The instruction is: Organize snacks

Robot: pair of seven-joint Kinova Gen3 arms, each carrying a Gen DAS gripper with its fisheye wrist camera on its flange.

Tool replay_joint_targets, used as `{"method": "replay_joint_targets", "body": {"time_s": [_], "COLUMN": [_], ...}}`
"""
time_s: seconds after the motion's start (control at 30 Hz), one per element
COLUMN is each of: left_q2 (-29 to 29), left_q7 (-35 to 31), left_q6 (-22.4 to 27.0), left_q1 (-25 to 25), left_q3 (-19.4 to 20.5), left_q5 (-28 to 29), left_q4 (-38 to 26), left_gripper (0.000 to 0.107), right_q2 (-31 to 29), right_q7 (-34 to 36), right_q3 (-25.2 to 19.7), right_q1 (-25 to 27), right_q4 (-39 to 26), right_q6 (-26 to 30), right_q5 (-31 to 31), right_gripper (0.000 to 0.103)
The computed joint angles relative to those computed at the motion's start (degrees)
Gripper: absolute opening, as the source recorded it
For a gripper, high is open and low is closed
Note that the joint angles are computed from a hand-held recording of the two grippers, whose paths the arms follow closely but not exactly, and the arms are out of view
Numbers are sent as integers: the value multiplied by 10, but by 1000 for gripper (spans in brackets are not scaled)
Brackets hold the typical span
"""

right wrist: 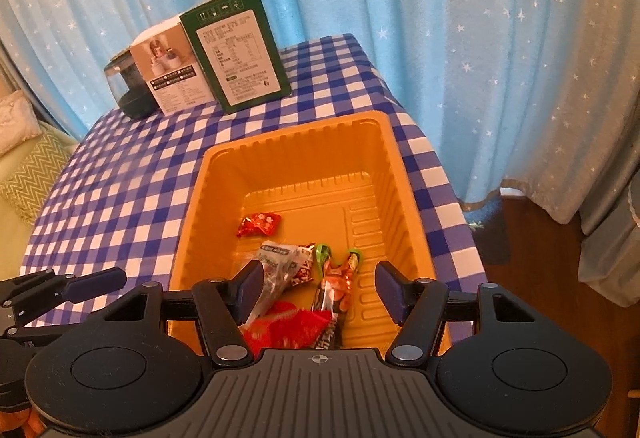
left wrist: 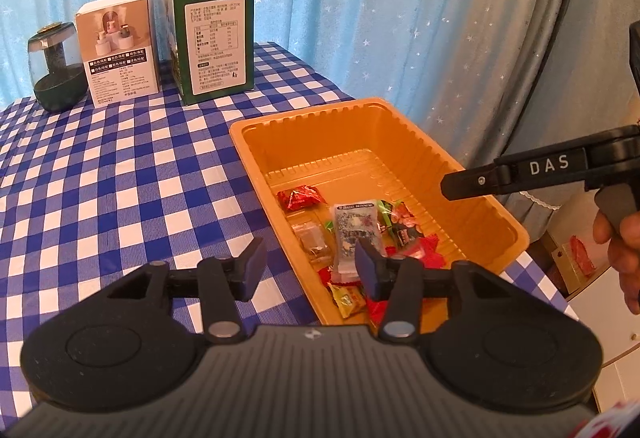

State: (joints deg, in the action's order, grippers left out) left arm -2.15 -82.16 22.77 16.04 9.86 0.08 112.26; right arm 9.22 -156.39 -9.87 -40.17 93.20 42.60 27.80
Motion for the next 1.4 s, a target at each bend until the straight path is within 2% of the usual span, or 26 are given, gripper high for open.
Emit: {"method": "replay_joint_targets", "body": {"time_s": [0.3, 0.67, 0.87, 1.17, 1.4], "left_q2": [-48, -126, -170, -233, -276], "left_q7": [90, 144, 181, 205, 207], "left_q6": [37, 71, 86, 121, 157], "left_q1": [1, -15, -45, -69, -76], "left_q3": [33, 66, 99, 125, 141], "left_q5": [-62, -70, -81, -78, -59], "left_q4": [14, 42, 55, 65, 68], "left_gripper": [54, 84, 93, 103, 103], "right_q2": [-41, -80, -97, -107, -106], "right_q7": [-49, -146, -196, -259, -299], "right_q3": [-26, -80, -113, -155, -177], "right_q1": [-14, -38, -54, -87, -123], "right_q4": [18, 31, 34, 29, 21], "right_q6": [25, 78, 114, 182, 241], "right_q5": [23, 65, 94, 139, 164], "right_gripper": [62, 62, 62, 62, 62]}}
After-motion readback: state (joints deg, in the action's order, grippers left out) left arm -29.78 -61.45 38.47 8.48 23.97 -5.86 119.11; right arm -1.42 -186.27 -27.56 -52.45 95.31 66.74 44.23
